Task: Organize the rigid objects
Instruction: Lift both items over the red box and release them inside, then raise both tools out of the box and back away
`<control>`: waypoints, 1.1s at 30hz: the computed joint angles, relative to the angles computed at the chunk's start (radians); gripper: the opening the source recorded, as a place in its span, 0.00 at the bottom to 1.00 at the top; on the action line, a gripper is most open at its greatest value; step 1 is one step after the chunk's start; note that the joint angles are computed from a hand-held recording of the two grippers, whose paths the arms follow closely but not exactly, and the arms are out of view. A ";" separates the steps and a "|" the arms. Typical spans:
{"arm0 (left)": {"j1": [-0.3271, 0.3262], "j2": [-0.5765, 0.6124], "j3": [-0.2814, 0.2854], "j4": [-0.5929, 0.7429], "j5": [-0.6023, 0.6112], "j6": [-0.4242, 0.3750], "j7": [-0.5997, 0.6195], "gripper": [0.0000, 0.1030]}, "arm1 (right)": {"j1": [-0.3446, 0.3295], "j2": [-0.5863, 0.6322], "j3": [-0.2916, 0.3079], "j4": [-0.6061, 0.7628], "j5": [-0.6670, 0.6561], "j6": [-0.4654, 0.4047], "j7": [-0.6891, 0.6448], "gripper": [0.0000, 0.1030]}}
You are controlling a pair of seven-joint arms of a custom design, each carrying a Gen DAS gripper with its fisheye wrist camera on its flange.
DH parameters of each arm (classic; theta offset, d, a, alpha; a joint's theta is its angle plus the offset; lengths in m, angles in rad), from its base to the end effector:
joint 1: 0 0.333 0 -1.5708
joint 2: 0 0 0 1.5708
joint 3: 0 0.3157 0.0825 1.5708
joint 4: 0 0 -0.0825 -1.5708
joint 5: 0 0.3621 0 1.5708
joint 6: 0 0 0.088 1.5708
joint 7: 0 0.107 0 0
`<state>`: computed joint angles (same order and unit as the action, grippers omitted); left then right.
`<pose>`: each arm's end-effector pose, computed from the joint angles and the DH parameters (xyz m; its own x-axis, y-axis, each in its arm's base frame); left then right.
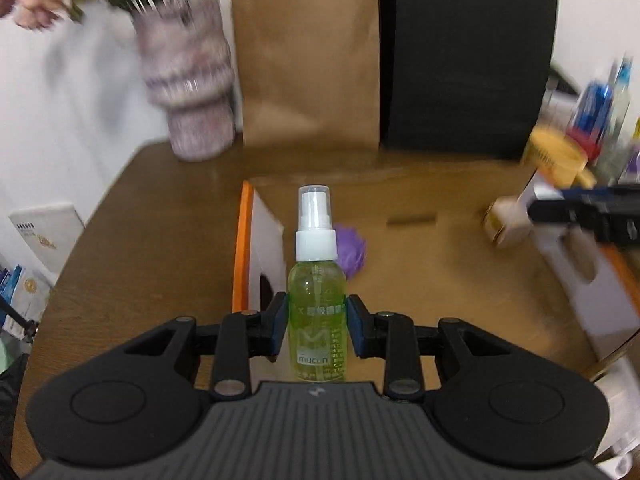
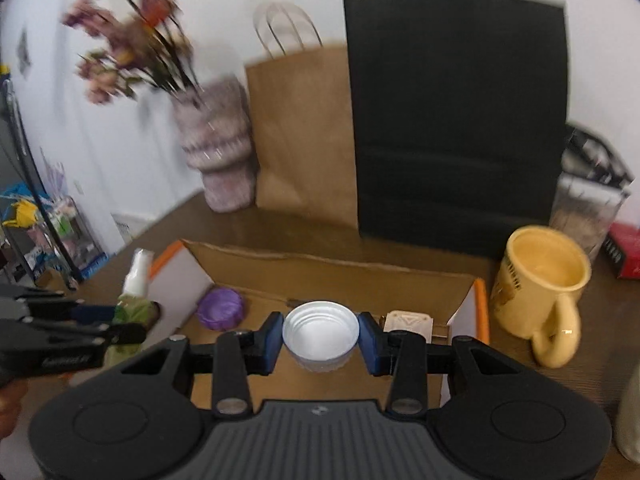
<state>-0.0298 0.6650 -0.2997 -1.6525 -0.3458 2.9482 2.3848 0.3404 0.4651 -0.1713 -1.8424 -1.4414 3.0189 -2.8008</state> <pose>0.6932 -0.1697 0.3195 -0.6240 -0.7783 -0.0700 -0.5668 0.5125 -0.6451 0.6075 0.1893 0.3226 -0.2133 -0.9581 -0.1913 -0.6286 0.2845 -0.7238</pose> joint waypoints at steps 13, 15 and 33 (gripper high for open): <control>-0.122 0.151 0.133 0.267 0.178 -0.238 -0.156 0.47 | -0.148 0.208 0.183 0.183 0.615 -0.114 -0.644 0.57; -0.120 0.159 0.134 0.295 0.178 -0.269 -0.181 0.58 | -0.127 0.201 0.162 0.178 0.635 -0.112 -0.663 0.57; 0.234 -0.231 -0.251 -0.182 -0.262 0.054 0.190 0.69 | 0.336 -0.238 -0.231 -0.139 0.004 -0.236 -0.036 0.69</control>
<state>0.2044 0.4344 -0.5502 -1.8350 -0.6081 3.0025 2.5743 0.6766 0.2267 -0.4022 -1.9812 -1.4377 2.7827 -2.8368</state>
